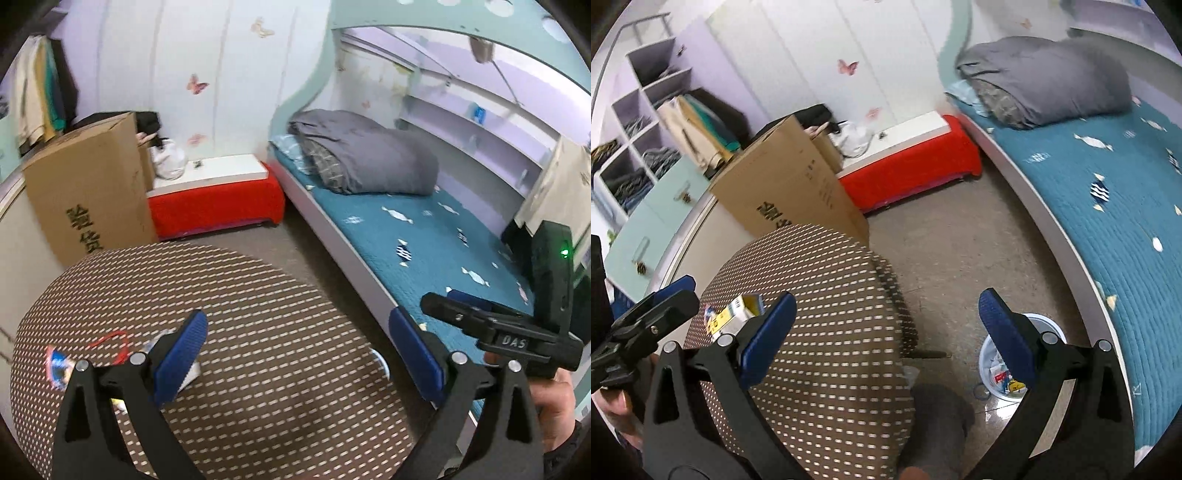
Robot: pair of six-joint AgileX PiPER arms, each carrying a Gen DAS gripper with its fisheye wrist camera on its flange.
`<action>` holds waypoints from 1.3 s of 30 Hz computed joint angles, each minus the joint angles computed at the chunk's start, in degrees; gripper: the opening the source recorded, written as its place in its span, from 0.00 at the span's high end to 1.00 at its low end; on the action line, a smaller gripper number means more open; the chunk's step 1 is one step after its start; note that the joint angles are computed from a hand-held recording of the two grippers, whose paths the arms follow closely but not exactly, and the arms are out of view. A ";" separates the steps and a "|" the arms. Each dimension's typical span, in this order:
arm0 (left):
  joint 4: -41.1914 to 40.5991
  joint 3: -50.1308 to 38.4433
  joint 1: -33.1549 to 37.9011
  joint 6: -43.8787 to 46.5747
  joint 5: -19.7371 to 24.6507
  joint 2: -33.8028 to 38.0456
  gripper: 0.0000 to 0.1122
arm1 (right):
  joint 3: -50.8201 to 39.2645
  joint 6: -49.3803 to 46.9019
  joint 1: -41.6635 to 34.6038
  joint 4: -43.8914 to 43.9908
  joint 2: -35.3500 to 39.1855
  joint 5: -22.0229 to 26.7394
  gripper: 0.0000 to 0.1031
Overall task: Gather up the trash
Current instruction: 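Move both tools back over the table, then grasp the purple ring with the left tool while the right tool grasps the yellow-white box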
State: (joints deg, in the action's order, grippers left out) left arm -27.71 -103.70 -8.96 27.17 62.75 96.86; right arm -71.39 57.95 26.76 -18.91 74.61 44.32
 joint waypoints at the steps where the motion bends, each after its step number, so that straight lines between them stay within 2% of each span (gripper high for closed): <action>1: -0.56 0.33 1.21 0.53 0.19 -0.16 0.14 | -1.23 -0.03 0.96 -0.12 1.23 0.13 0.06; 10: -4.09 5.55 13.02 5.91 0.20 -1.61 0.14 | -12.73 -3.19 8.22 0.25 12.53 2.89 0.06; 18: -5.23 11.31 23.65 11.03 -1.97 -1.00 0.14 | -20.81 -6.57 12.04 2.64 20.63 4.35 0.06; 25: -1.02 14.75 26.29 11.40 -6.74 1.44 0.14 | -26.95 -8.60 14.41 4.11 26.72 6.36 0.06; 34: 2.26 15.99 24.05 12.65 -10.96 4.01 0.15 | -30.29 -10.19 15.18 5.39 30.27 7.26 0.06; 35: 2.81 16.09 23.63 12.79 -11.48 4.23 0.18 | -30.40 -10.29 15.11 5.57 30.44 7.26 0.06; 36: 3.37 16.07 23.26 13.06 -11.53 4.61 0.31 | -30.68 -10.38 15.03 5.70 30.60 7.38 0.06; 38: 4.82 17.64 22.11 13.63 -14.00 3.73 0.39 | -30.76 -10.49 14.84 5.95 30.81 7.36 0.06; 39: 4.13 17.79 22.22 14.74 -13.86 3.57 0.48 | -30.98 -10.60 14.77 6.03 31.00 7.44 0.06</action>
